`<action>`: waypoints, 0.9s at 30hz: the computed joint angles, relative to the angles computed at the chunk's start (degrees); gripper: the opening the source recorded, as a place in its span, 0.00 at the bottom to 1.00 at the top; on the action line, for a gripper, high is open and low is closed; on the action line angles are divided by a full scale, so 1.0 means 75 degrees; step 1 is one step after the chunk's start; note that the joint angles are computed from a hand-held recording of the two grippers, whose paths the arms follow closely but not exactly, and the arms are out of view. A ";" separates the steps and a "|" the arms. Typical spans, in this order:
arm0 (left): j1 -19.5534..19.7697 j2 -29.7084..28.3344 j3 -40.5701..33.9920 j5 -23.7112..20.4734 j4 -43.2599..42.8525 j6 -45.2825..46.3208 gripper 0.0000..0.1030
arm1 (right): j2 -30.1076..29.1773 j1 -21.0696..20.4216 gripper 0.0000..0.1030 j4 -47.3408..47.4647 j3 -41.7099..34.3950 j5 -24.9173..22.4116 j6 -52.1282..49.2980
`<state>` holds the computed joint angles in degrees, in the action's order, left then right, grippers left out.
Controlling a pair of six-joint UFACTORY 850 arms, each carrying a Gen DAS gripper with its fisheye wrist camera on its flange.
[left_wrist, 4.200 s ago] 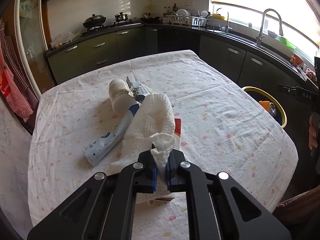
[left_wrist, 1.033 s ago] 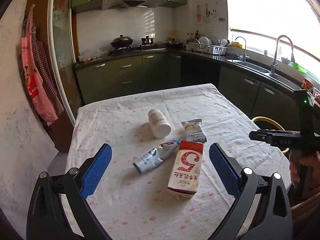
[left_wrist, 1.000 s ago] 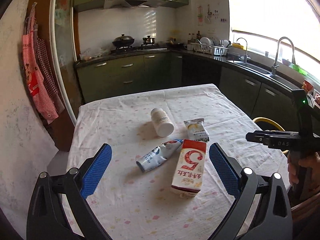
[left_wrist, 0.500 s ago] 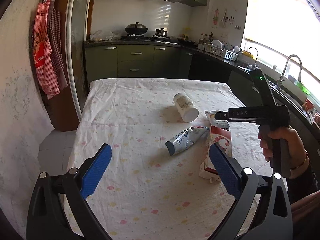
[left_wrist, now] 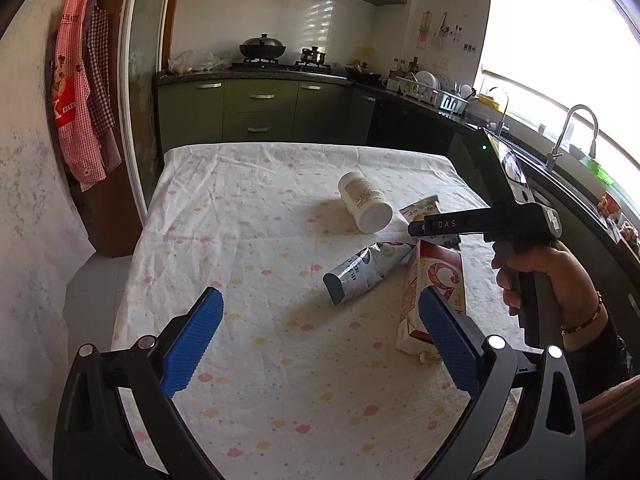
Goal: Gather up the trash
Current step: 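Carry the snack wrapper into the yellow bin and open the right gripper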
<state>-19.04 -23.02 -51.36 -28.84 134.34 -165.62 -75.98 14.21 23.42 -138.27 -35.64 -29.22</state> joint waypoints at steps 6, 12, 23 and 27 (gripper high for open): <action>0.0017 -0.0050 -0.0051 0.0104 -0.0003 -0.0001 0.94 | 0.0353 -0.0185 0.23 0.1112 0.0574 0.0065 -0.0772; -0.0074 -0.0063 -0.0138 0.0151 -0.0037 0.0165 0.94 | 0.1110 -0.0449 0.22 0.2603 0.1744 0.0314 -0.2095; -0.0339 -0.0266 -0.0604 0.0444 -0.0491 0.1005 0.94 | 0.2499 -0.1400 0.23 0.5168 0.3866 0.1311 -0.4324; -0.0465 -0.0425 -0.0894 0.0580 -0.0829 0.1518 0.94 | 0.2392 -0.1929 0.23 0.5046 0.3762 0.1705 -0.3749</action>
<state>-22.53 -26.21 -58.06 -24.50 128.13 -154.23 -58.04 -0.26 61.27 -110.05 -22.85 -57.34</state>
